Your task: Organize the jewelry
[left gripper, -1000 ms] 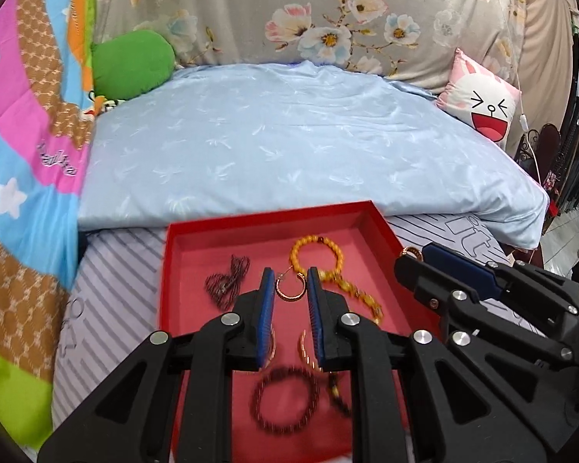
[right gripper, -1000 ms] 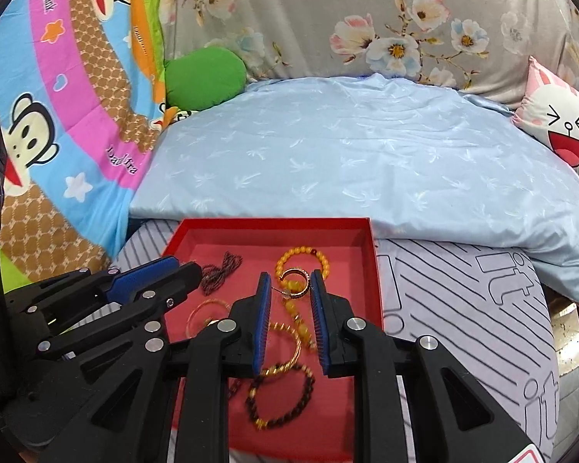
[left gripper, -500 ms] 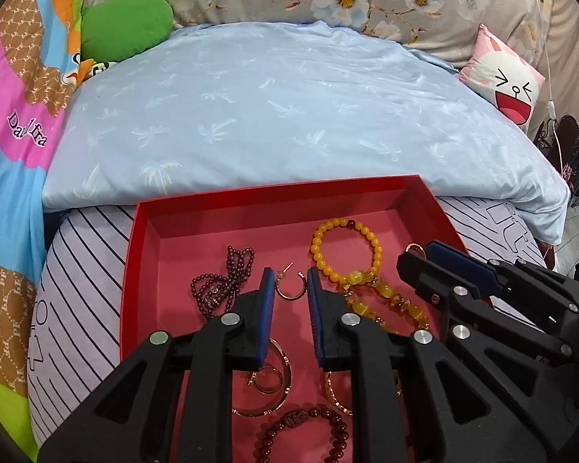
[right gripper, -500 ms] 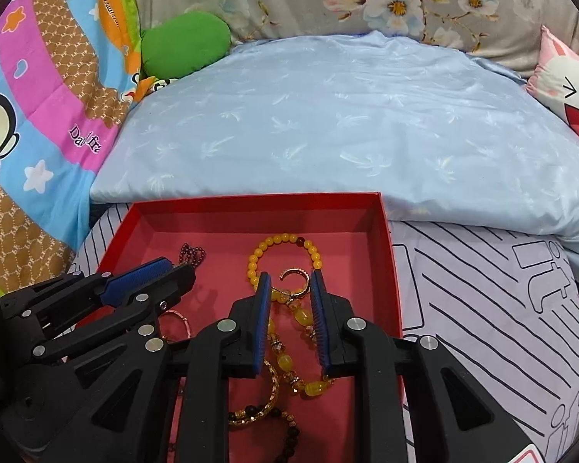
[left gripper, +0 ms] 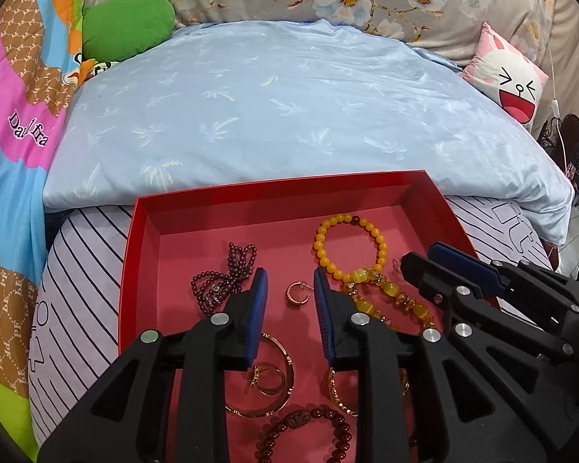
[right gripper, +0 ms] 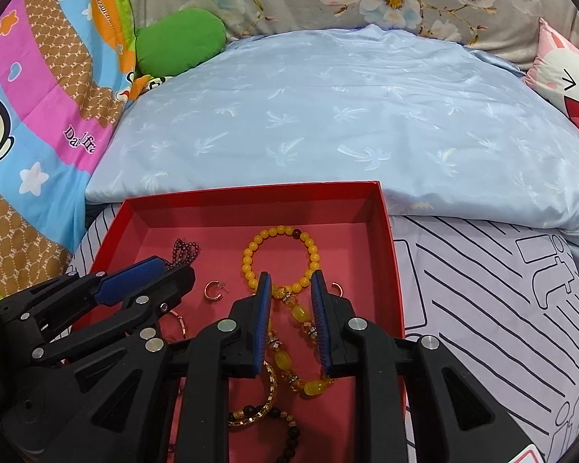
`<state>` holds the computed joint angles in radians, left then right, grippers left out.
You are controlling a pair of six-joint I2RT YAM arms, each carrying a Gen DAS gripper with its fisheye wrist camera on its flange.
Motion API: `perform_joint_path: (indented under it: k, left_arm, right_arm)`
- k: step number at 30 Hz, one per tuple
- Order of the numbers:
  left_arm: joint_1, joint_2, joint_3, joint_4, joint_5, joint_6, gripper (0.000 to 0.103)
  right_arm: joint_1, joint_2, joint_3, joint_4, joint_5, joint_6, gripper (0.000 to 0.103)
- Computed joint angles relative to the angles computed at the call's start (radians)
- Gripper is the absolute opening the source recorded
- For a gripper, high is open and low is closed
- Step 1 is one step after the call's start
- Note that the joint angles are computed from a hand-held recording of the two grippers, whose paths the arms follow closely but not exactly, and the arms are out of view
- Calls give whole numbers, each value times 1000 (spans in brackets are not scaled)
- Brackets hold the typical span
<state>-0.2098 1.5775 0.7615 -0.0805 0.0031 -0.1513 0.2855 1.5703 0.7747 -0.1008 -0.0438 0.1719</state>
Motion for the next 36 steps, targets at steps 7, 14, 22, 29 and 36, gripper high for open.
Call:
perform_joint_path:
  k: [7, 14, 22, 29, 36]
  left_arm:
    - [-9, -25, -16, 3, -25, -3, 26]
    - [-37, -168, -76, -63, -54, -9, 30]
    - [-107, -404, -156, -208, -157, -57, 51]
    - [-126, -557, -213, -306, -178, -103, 62]
    - [-186, -675, -268, -382, -265, -166, 76]
  right_arm:
    - [5, -29, -13, -11, 21, -5, 22]
    - [60, -197, -80, -86, 98, 27, 23]
    - [131, -432, -160, -226, 180, 83, 28]
    - [169, -616, -227, -332, 228, 139, 46]
    - [212, -737, -287, -400, 265, 207, 56]
